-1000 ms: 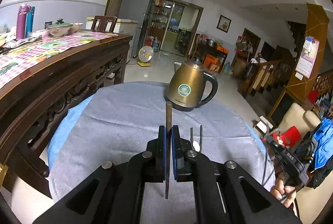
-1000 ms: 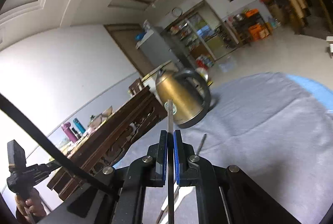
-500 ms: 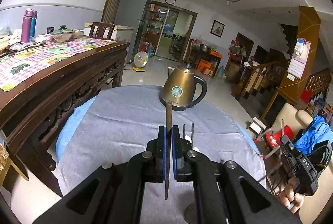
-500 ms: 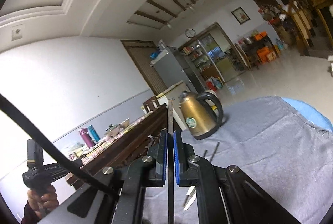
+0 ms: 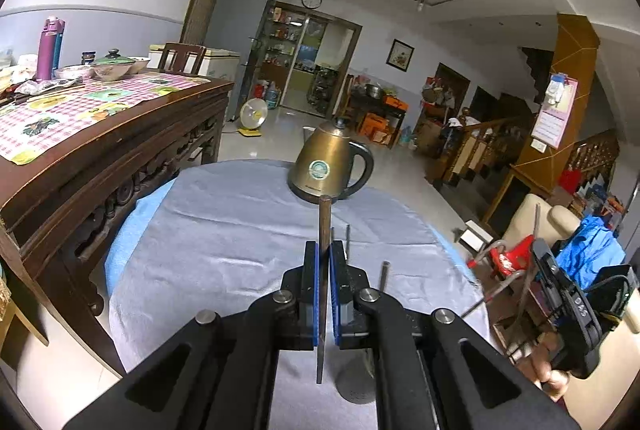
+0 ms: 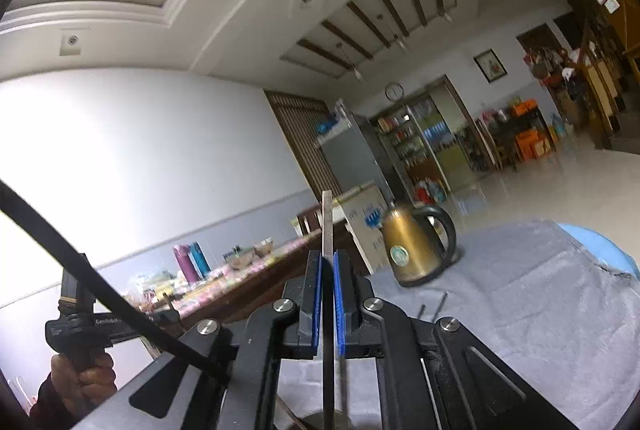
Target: Organize utensils
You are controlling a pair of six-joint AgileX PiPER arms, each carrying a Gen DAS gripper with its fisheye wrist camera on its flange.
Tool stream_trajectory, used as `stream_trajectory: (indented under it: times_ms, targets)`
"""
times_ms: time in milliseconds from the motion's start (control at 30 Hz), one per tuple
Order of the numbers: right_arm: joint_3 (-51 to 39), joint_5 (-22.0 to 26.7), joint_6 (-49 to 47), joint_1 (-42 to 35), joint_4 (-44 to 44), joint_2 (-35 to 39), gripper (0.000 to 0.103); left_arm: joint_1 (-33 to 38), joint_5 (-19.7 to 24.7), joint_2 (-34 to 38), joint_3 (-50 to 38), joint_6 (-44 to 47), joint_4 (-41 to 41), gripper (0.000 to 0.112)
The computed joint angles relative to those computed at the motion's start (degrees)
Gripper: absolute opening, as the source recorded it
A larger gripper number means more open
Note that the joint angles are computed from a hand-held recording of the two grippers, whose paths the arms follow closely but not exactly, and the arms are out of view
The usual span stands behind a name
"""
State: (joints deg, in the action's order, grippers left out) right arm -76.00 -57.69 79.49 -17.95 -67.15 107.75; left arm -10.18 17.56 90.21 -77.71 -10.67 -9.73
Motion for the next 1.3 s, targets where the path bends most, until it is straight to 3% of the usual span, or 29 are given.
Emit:
stream_trajectory:
  times_ms: [200, 400, 600, 800, 1133, 1300]
  targets:
    - [6.76, -2.14, -10.21, 3.68, 12.3, -2.63, 0.006, -0.95, 0.15, -3.45, 0.79, 3.51, -3.34, 0.005]
    - [14.57, -5.08, -28.03, 10.5, 29.02, -4.38, 0.007, -2.4, 0.13, -4.85, -0.86, 5.22, -4.6, 0.005]
    - [17.4, -6.08, -39.23, 16.04, 36.76, -3.99, 0.008, -3.97, 0.94, -2.22, -4.71, 6.75, -5.23, 0.005]
    - [16.97, -3.06, -44.15, 18.64, 37.39, -2.76, 0.008, -5.33, 1.81, 2.55, -8.71, 5.65, -3.74, 0.005]
    - [18.2, -1.45, -43.08, 16.09, 34.8, -3.87, 0.008, -5.95, 3.63, 5.98, -9.41, 3.21, -2.27, 0.005]
    - [19.15, -0.88, -40.84, 14.59, 32.56, -5.22, 0.008, -6.58, 6.99, 7.72, -11.47, 0.34, 1.19, 0.005]
